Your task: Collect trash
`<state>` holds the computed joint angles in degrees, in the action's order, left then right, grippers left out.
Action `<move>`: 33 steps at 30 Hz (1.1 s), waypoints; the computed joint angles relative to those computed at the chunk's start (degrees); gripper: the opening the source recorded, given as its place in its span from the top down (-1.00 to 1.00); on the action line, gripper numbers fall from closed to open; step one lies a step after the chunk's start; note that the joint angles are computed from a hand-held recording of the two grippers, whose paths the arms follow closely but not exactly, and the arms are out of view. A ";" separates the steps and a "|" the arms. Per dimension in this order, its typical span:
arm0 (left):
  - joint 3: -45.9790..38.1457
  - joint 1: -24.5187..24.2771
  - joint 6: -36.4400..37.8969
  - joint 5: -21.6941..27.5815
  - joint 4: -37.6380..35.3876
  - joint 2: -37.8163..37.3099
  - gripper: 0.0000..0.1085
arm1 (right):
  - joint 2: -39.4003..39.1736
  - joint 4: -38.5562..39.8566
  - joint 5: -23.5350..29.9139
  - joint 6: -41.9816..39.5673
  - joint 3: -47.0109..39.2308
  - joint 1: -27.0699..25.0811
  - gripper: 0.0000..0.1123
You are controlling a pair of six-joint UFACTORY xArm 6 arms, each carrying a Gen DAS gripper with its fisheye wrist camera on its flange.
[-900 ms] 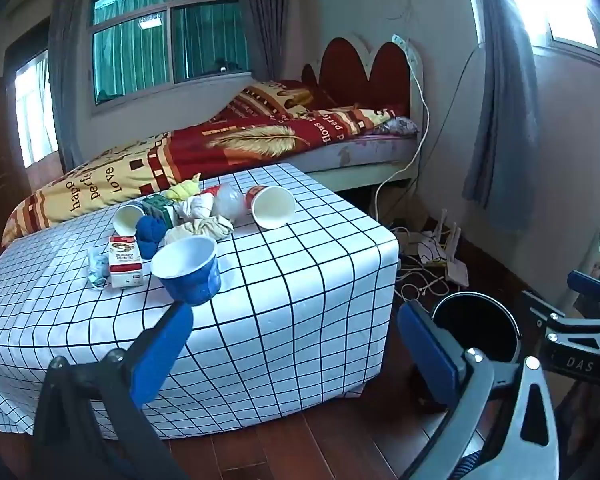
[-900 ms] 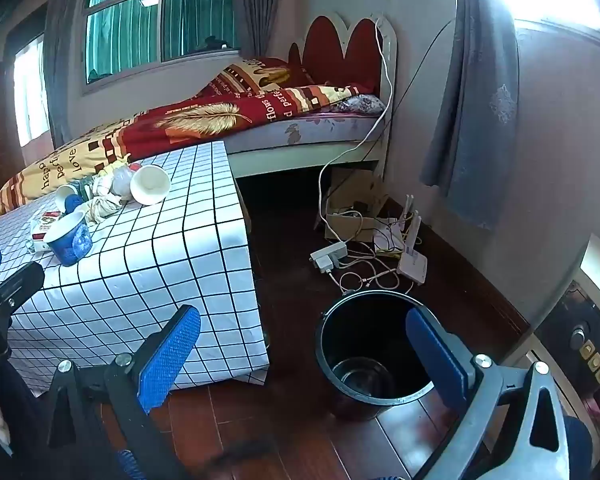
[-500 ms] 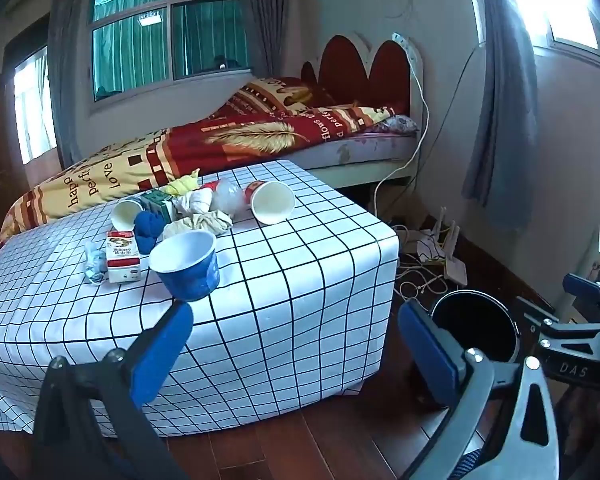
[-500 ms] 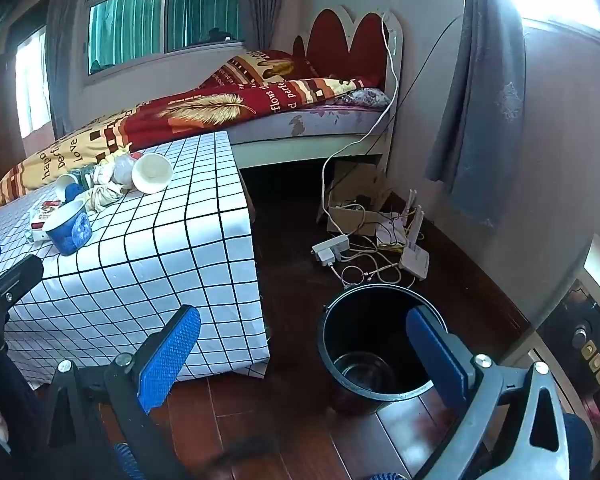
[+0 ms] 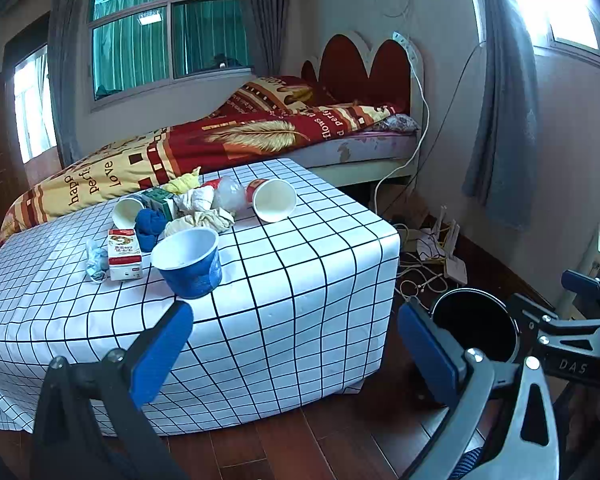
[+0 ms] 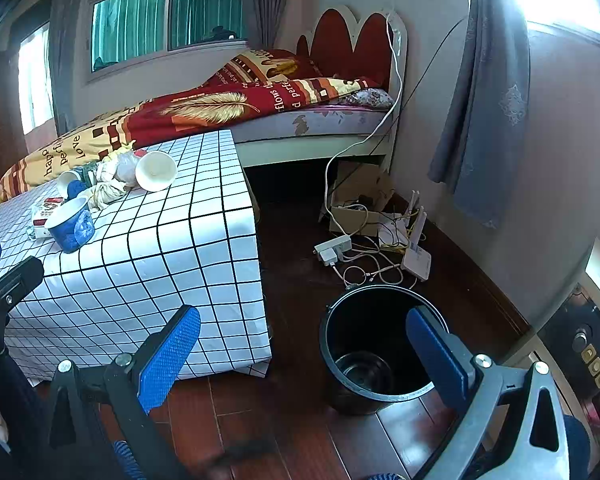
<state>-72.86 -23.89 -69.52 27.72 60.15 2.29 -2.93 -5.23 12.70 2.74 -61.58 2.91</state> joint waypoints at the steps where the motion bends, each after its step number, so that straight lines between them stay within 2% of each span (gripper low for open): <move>1: 0.03 0.01 0.08 -0.01 -0.06 -0.04 -0.89 | -0.06 0.09 -0.11 -0.01 0.12 -0.01 -0.83; 33: 1.14 0.29 0.53 -0.64 -0.63 -0.60 -0.89 | 0.10 -0.30 0.16 0.39 -0.12 -0.01 -0.83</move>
<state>-71.72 -23.60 -68.99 27.08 59.52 1.69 -2.82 -5.53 12.86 3.13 -61.70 2.90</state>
